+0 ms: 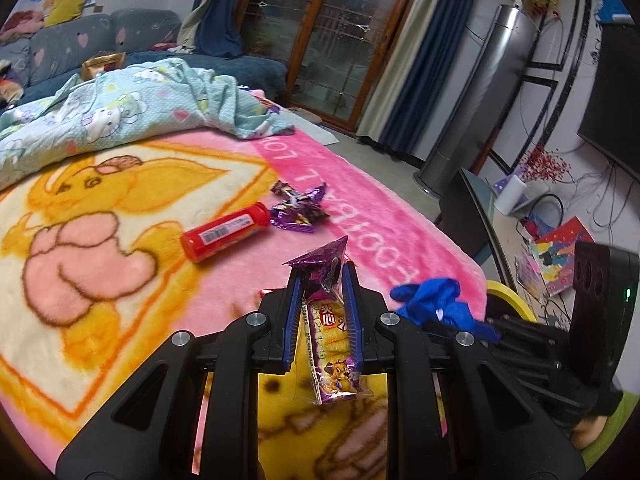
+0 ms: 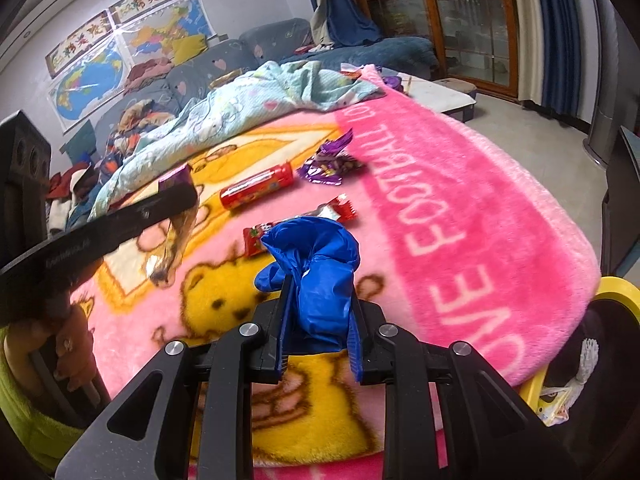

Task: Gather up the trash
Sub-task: 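Lift the wrapper and blue bag and carry them over the yellow bin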

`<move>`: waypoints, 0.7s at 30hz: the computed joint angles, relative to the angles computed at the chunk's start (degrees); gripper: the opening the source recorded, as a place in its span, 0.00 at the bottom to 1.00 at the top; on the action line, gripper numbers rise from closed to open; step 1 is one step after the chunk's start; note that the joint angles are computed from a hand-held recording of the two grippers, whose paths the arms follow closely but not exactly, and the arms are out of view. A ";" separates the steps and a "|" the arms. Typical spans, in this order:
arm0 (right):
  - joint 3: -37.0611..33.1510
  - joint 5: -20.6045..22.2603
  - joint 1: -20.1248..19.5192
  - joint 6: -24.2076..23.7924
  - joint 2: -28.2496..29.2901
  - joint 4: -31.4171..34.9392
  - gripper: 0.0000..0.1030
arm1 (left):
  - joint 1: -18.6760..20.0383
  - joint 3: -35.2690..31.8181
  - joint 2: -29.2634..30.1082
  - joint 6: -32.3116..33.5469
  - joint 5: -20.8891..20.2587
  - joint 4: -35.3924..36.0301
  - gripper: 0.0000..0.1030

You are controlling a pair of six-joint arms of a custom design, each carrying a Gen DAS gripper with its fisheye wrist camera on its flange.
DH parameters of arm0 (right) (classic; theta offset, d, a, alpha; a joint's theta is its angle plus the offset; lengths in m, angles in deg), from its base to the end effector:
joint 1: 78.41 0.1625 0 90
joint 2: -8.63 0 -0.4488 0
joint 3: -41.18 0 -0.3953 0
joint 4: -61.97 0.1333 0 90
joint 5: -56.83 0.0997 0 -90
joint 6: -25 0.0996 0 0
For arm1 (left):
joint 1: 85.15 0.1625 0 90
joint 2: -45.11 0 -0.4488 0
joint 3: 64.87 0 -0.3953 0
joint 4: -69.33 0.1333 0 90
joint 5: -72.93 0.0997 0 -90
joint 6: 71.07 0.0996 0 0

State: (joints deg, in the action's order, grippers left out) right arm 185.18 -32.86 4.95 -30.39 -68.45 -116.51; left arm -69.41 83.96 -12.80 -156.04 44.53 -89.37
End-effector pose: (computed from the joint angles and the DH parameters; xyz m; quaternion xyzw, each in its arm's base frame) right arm 0.0885 -0.3975 0.1803 0.4059 -0.8946 0.1617 0.0941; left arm -0.2350 -0.2958 0.0659 0.0196 0.8484 -0.4644 0.2534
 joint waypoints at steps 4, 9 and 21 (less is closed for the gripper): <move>-0.32 0.46 -0.20 0.06 -1.17 0.51 0.21 | -0.29 -0.74 1.93 2.74 -0.52 -3.05 0.14; -0.49 0.71 -1.05 -0.35 -2.82 1.34 0.21 | -0.41 -1.42 3.85 5.63 -0.92 -6.67 0.14; -1.30 1.93 -4.36 -0.34 -7.40 2.96 0.21 | -1.01 -4.25 8.95 14.08 -1.75 -15.26 0.14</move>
State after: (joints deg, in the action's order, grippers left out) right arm 183.87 -30.93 0.59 -30.73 -75.86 -113.55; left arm -70.43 79.71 -3.85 -141.95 42.78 -104.63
